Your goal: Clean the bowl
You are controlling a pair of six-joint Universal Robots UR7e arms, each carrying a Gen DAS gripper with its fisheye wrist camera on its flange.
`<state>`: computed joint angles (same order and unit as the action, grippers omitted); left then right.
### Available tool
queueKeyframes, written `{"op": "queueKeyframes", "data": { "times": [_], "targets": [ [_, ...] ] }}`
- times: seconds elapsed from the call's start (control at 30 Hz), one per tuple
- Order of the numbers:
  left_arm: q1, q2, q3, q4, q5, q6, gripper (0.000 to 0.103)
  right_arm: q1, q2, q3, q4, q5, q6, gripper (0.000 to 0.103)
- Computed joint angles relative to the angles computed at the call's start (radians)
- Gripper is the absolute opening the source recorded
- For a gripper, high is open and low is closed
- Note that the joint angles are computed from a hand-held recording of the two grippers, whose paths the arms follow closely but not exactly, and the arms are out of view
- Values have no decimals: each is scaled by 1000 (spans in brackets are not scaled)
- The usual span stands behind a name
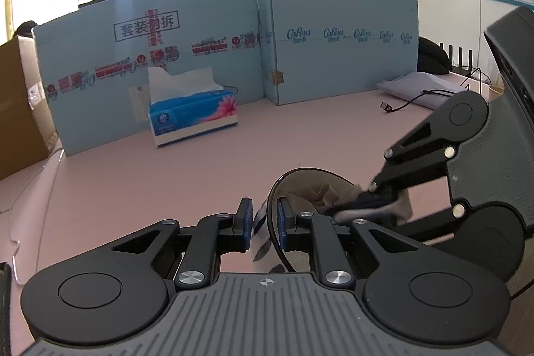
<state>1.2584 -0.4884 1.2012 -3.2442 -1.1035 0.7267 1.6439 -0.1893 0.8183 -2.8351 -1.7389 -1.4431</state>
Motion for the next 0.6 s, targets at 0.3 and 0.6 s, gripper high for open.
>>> {"op": "queueKeyframes", "data": {
  "times": [0.3, 0.6],
  "targets": [
    [-3, 21, -33, 9, 2, -27, 37, -10, 1, -30, 63, 1, 159, 7],
    [-30, 30, 12, -80, 84, -103, 38, -42, -40, 83, -41, 101, 387, 8]
  ]
}}
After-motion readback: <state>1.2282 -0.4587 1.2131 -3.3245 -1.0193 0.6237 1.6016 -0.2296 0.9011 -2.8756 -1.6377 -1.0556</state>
